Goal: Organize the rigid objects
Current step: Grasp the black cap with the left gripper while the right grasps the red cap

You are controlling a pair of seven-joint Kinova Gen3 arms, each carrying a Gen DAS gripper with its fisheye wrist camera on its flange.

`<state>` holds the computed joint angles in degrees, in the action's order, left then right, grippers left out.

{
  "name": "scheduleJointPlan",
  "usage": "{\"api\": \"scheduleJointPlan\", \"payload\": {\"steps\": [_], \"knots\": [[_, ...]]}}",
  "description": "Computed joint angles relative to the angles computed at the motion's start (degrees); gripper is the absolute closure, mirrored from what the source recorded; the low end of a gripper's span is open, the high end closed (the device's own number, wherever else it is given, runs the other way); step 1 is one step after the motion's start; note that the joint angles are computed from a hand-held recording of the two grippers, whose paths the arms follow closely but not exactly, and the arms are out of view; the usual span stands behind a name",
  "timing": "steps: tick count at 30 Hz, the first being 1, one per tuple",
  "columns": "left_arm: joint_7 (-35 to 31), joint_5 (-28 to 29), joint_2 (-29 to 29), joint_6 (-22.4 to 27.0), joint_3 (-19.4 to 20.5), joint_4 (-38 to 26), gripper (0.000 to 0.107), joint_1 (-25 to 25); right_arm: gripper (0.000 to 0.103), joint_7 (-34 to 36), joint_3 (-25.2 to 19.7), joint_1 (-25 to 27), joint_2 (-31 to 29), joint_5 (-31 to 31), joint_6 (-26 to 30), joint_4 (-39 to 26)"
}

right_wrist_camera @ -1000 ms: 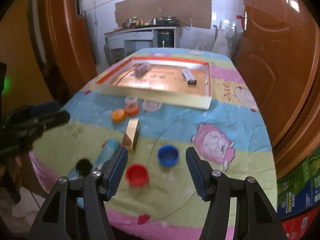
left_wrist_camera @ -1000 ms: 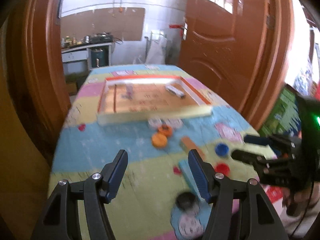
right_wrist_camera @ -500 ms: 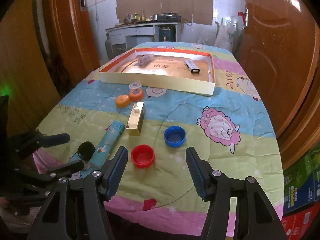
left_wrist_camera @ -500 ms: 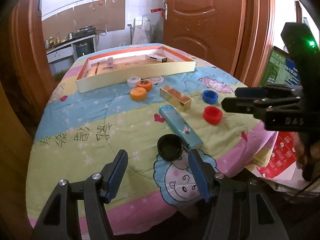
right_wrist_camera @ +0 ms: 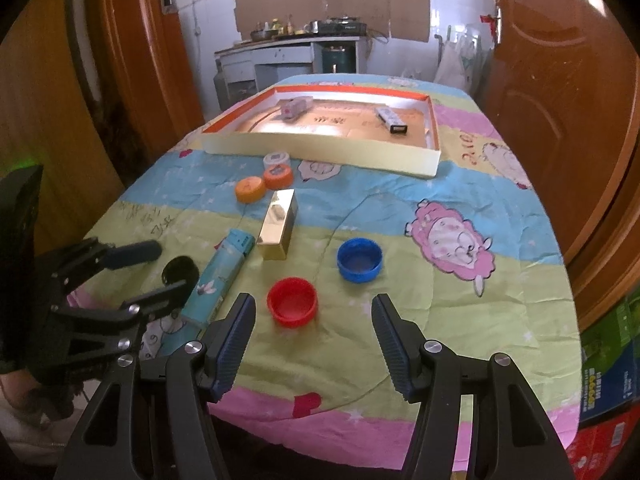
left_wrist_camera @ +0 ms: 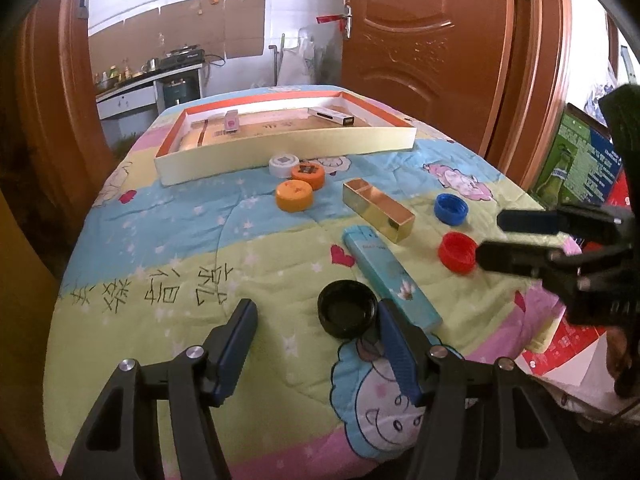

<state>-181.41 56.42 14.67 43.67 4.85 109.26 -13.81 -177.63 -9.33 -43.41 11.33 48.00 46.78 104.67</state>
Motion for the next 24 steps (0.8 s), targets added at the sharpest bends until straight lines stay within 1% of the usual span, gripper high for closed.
{"api": "scheduleJointPlan", "payload": {"steps": [1, 3, 5, 7, 11, 13, 14, 17, 19, 20, 24], "knots": [[-0.3, 0.2, 0.1, 0.0, 0.1, 0.0, 0.048, 0.0, 0.041, 0.1, -0.1, 0.1, 0.2, -0.1, -0.3, 0.0], [-1.5, 0.9, 0.2, 0.1, 0.2, 0.1, 0.055, -0.3, 0.041, 0.5, 0.0, 0.1, 0.5, -0.3, -0.8, -0.1], [-1.9, 1.2, 0.5, 1.0, 0.2, -0.2, 0.07, -0.6, 0.041, 0.8, 0.2, 0.2, 0.8, -0.6, -1.5, -0.1], [-1.4, 1.2, 1.1, 2.3, 0.1, -0.9, 0.075, -0.9, 0.041, 1.1, 0.4, 0.4, 1.2, -1.1, -2.4, 0.0], [-0.3, 1.1, 1.9, 4.0, -0.1, -1.9, 0.077, -1.3, 0.041, 1.5, 1.0, 0.3, 1.8, -1.3, -3.4, -0.1], [-0.1, 1.2, 1.9, 4.4, -0.1, -2.0, 0.077, -1.5, 0.045, 1.6, 1.4, -0.2, 2.4, -0.6, -2.8, -0.7], [-0.1, 1.3, 1.9, 4.4, -0.1, -2.0, 0.077, -1.5, 0.05, 1.6, 1.6, -0.5, 2.7, -0.3, -2.5, -0.9], [-0.3, 1.6, 1.9, 4.3, -0.1, -1.8, 0.077, -1.6, 0.059, 3.0, 2.0, -0.6, 4.0, -0.5, -1.5, -2.2], [-0.3, 1.7, 1.9, 4.5, -0.1, -1.8, 0.077, -1.7, 0.07, 3.2, 2.5, -1.4, 4.7, 0.1, -0.2, -3.0], [-0.1, 1.7, 1.9, 4.6, -0.1, -1.9, 0.077, -1.7, 0.072, 3.3, 2.6, -1.6, 4.8, 0.2, -0.1, -3.1], [0.8, 1.4, 2.1, 5.1, -0.2, -2.3, 0.077, -1.7, 0.072, 2.8, 2.9, -1.9, 4.6, 0.6, -0.4, -2.8]]}}
